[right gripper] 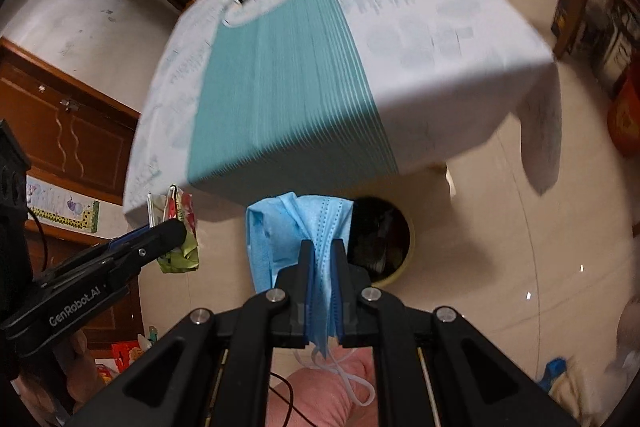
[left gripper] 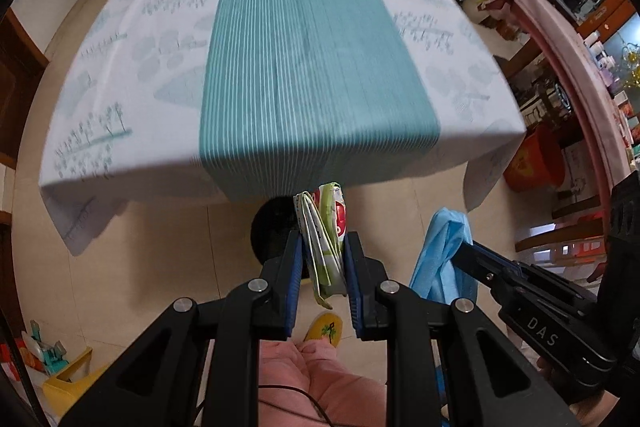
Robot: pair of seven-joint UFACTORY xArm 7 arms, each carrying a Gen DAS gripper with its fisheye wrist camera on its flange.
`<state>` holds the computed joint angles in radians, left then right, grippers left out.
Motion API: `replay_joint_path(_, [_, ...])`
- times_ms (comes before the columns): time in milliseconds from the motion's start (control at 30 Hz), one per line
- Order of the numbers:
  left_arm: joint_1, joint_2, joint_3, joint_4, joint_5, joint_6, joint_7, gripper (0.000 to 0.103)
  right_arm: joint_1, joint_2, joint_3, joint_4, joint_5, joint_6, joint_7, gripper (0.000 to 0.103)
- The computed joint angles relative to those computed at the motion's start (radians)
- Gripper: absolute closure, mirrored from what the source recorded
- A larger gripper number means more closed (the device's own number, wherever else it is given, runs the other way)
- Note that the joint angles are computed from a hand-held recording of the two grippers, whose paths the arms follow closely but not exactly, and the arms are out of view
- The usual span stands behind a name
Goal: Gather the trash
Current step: 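Lift the mask and green wrapper and carry them over the black bin, then open both grippers over the black bin, dropping the mask and wrapper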
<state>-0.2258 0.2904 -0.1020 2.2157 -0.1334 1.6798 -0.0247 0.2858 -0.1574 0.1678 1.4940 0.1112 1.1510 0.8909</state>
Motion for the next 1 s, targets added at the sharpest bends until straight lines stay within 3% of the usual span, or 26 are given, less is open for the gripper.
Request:
replay_joint_path(267, [0.015,-0.192,-0.002,-0.5,-0.031,-0.301,0.045,0.084,0.0,-0.03,0.001,-0.225,0.037,-0.12,0.05,0.095])
replay_joint_path(533, [0.015,-0.191,-0.002,-0.812,-0.013,-0.584,0.018,0.084,0.01,0.037,-0.008,-0.444,0.098,-0.35,0.058,0.095])
replay_joint_path(733, [0.007,-0.105,-0.006,-0.918,0.015,-0.753,-0.003,0.08,0.028,0.204,-0.007,-0.494,0.175,-0.524,-0.022,0.094])
replay_joint_path(867, [0.0,-0.058,-0.004,-0.95,0.049,-0.839,-0.021,0.065,0.027,0.326,0.01,-0.491,0.251,-0.64,-0.097,0.091])
replay_joint_path(967, [-0.005,-0.031,0.005,-0.968,0.089,-0.891,-0.046,0.052,0.02,0.406,0.019,-0.453,0.27,-0.655,-0.123,0.077])
replay_joint_path(1000, [-0.006,-0.026,0.006,-0.97,0.101,-0.896,-0.055,0.048,0.012,0.43,0.025,-0.441,0.283,-0.653,-0.142,0.068])
